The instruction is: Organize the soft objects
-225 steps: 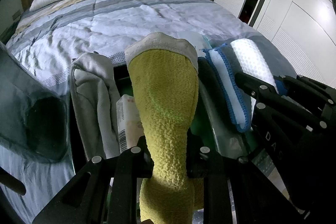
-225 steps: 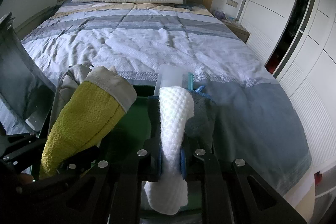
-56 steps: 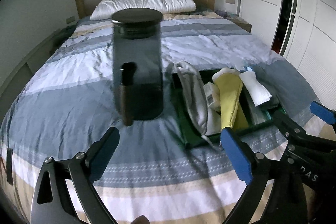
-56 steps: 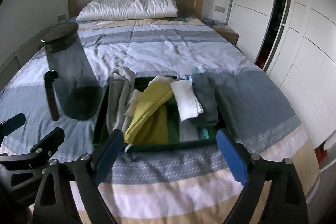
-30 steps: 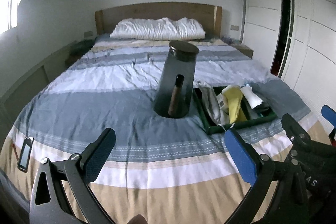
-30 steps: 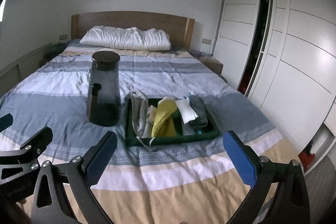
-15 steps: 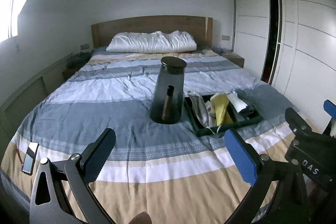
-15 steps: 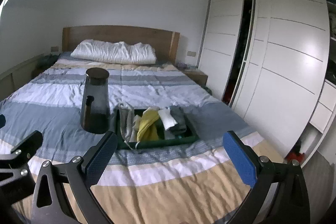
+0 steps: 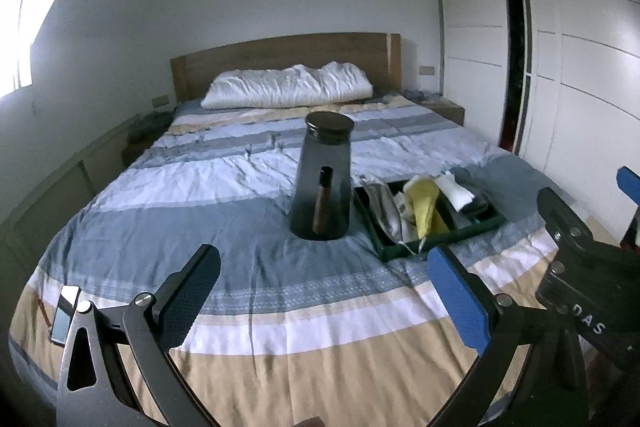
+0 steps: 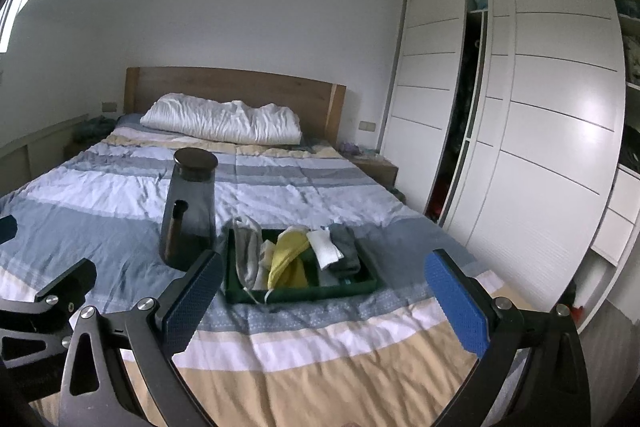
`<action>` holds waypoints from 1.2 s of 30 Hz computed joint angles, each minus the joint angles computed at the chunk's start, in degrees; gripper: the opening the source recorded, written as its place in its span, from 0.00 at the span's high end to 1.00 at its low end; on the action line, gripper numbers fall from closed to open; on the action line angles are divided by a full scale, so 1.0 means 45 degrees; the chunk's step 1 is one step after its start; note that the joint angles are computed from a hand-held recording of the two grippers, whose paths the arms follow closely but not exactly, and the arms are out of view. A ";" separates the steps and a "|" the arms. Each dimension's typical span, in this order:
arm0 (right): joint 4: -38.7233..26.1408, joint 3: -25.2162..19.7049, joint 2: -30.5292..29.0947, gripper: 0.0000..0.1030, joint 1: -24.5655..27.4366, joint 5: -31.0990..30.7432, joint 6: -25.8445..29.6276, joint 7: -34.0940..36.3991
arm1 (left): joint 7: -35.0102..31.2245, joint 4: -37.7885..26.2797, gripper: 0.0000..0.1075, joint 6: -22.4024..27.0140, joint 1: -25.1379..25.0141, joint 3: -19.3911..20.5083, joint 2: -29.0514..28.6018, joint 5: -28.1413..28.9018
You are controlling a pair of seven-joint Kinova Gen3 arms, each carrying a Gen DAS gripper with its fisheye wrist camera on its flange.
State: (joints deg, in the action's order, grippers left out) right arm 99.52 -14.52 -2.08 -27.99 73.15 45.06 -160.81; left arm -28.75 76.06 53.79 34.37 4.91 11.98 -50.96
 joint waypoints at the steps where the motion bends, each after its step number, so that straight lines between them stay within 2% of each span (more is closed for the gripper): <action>1: -0.0013 0.0041 0.0041 0.00 0.0035 -0.0034 -0.0051 0.0003 | -0.0140 0.0010 0.06 -0.0109 -0.0104 0.0023 -0.0015 0.0183; 5: -0.0304 0.0270 0.0325 0.00 0.0156 -0.0467 -0.0284 0.0243 | -0.0779 -0.0151 0.06 -0.0388 -0.0472 0.0024 0.0054 0.0956; 10: -0.0693 0.0464 0.0546 0.00 0.0085 -0.0809 -0.0272 0.0526 | -0.1081 -0.0701 0.06 0.0030 -0.0516 -0.0209 0.0370 0.1304; 16: -0.0739 0.0485 0.0532 0.00 -0.0064 -0.0767 -0.0266 0.0503 | -0.1378 -0.0484 0.06 -0.0293 -0.0756 -0.0298 0.0225 0.1864; 24: -0.1334 0.0411 0.0794 0.00 -0.0401 -0.1151 0.0462 0.1063 | -0.1667 -0.0380 0.06 -0.0558 -0.1193 -0.0269 -0.0023 0.2504; 30: -0.1938 0.0530 0.0951 0.00 -0.0683 -0.1356 0.0763 0.1308 | -0.1536 -0.0366 0.06 -0.0513 -0.1231 -0.0284 -0.0081 0.2357; 36: -0.1833 0.0465 0.0796 0.00 -0.0933 -0.0462 0.0765 0.0617 | -0.1251 -0.0333 0.06 -0.0420 -0.1179 -0.0302 -0.0119 0.2042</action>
